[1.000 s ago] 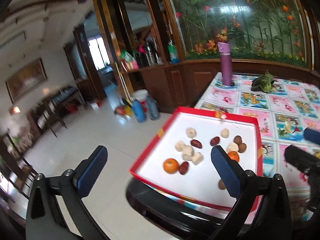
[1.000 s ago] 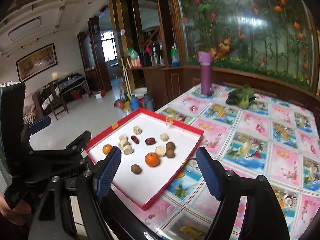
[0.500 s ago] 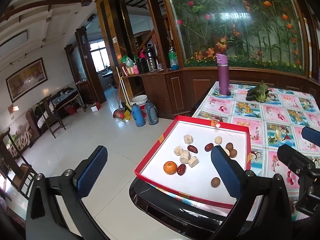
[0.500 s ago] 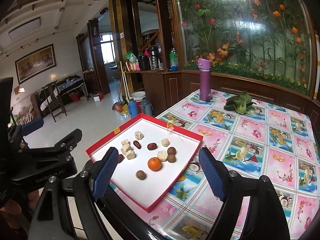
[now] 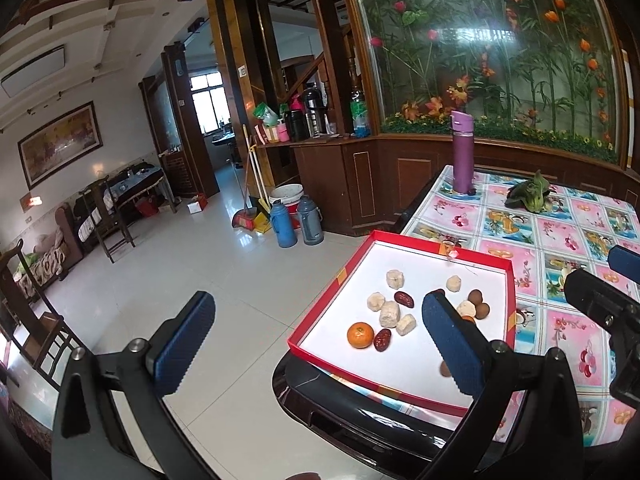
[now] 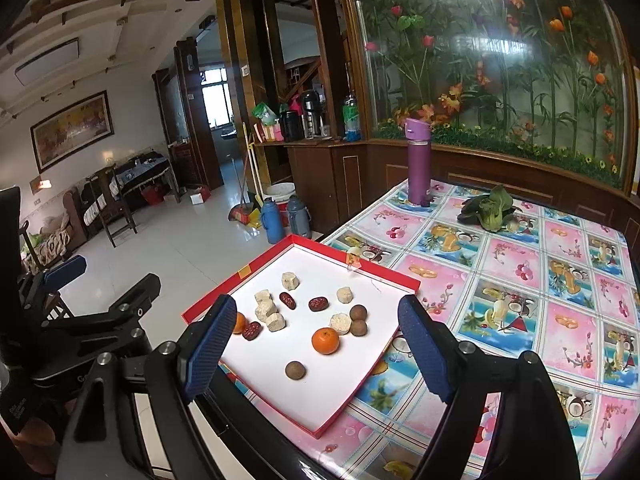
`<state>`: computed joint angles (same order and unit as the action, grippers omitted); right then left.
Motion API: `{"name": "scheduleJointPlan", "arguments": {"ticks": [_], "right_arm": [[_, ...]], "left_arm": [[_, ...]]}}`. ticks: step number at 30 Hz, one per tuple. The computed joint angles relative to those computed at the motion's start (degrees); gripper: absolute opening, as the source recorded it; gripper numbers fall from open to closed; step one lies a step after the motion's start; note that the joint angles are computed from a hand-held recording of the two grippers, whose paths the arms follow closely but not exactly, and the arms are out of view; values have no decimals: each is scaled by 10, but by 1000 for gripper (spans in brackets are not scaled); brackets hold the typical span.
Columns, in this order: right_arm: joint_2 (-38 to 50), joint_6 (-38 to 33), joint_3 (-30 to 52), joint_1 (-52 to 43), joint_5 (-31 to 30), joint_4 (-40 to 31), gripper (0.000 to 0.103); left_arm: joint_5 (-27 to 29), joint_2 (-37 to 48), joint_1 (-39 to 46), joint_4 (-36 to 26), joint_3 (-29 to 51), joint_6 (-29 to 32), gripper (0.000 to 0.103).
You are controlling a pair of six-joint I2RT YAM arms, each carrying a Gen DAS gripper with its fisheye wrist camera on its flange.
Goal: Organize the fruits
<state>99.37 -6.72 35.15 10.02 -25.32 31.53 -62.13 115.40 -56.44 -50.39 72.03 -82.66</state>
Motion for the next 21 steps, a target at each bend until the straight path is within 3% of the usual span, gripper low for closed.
{"name": "scheduleJointPlan", "arguments": {"ticks": [16,21], "right_arm": [[4,14,4,15,6,1,83],[4,14,-2,18,2,9,83]], "left_arm": [[10,-21,2,18,-32,-1,103],[23,-58,-6,68,-70,20,103]]}}
